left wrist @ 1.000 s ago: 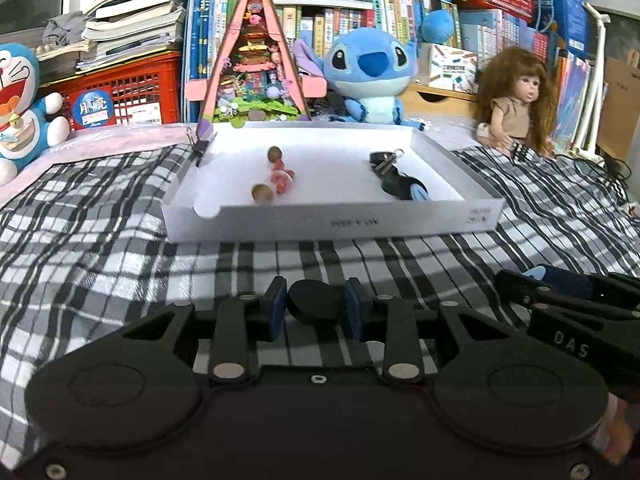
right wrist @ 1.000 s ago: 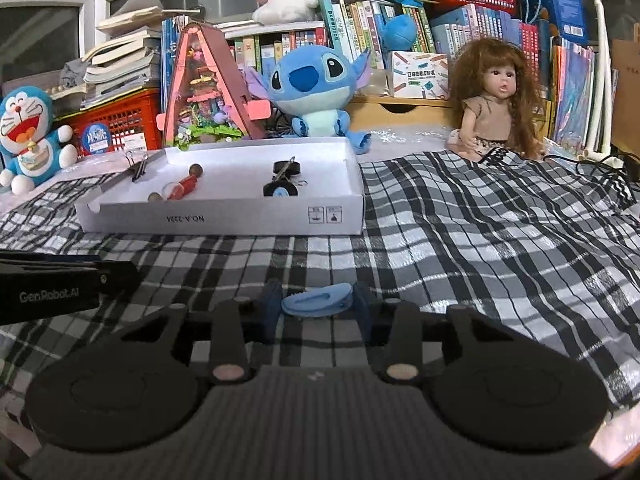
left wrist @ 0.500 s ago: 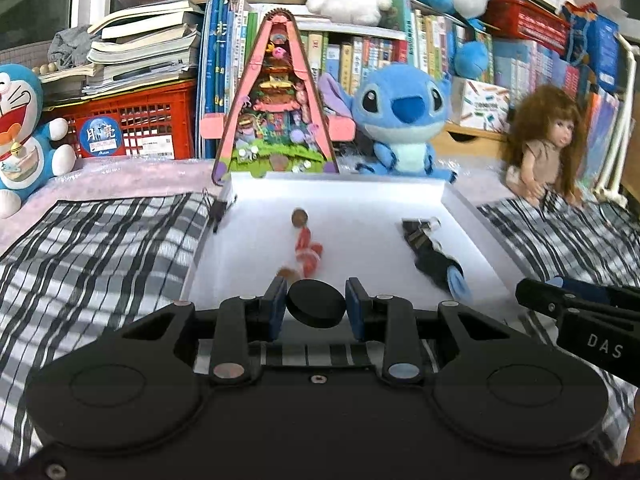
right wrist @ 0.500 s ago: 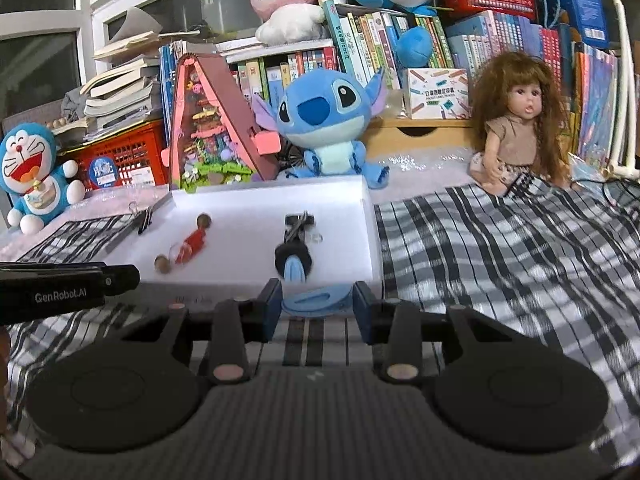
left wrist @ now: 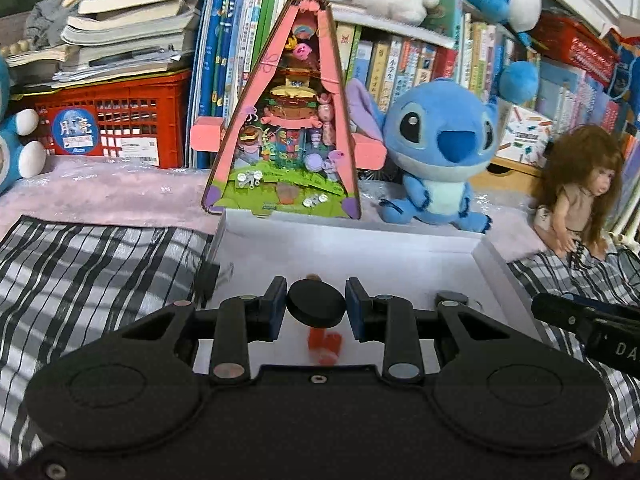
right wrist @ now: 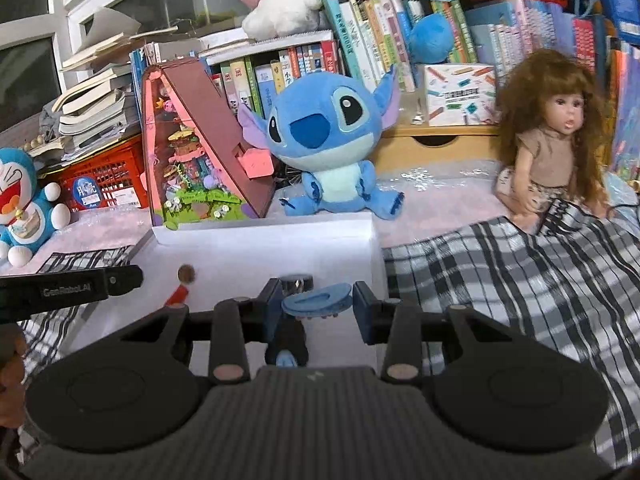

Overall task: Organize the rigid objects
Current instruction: 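Carry the black puck and flat blue piece over the white tray with both tools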

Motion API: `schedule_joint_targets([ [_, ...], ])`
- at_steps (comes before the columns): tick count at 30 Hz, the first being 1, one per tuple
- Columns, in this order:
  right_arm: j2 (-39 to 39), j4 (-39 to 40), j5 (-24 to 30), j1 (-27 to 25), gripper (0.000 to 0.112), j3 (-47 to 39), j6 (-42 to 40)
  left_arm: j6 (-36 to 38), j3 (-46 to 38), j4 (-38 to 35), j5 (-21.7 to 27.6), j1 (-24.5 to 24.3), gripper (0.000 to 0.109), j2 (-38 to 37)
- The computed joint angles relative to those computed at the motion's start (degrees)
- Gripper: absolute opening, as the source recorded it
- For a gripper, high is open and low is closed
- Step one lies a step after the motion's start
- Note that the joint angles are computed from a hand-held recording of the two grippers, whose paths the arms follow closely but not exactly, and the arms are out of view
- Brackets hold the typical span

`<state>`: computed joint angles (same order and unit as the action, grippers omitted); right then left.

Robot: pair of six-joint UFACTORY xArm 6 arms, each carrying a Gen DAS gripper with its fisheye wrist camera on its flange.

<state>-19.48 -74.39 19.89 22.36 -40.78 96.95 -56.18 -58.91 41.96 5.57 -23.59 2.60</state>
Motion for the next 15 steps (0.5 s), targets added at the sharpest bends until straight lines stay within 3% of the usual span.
schedule_joint_targets([
  [3,3.7,5.0,-2.7,-2.0,0.044,-3.3,-4.7,7.8,-3.8,-8.8,1.4,-0.4,0.030,3.7],
  [7,8.6,13.4,-6.5,-4.2,0.044,-6.9,-11.6,8.9,-9.0,-10.4,3.7,-0.5,0.030,8.4],
  [15,17.0,23.0,-5.8,-5.1,0.044,-13.2,-20.1,4.4,-16.3,-5.2,5.8,-0.1,0.030,15.2],
])
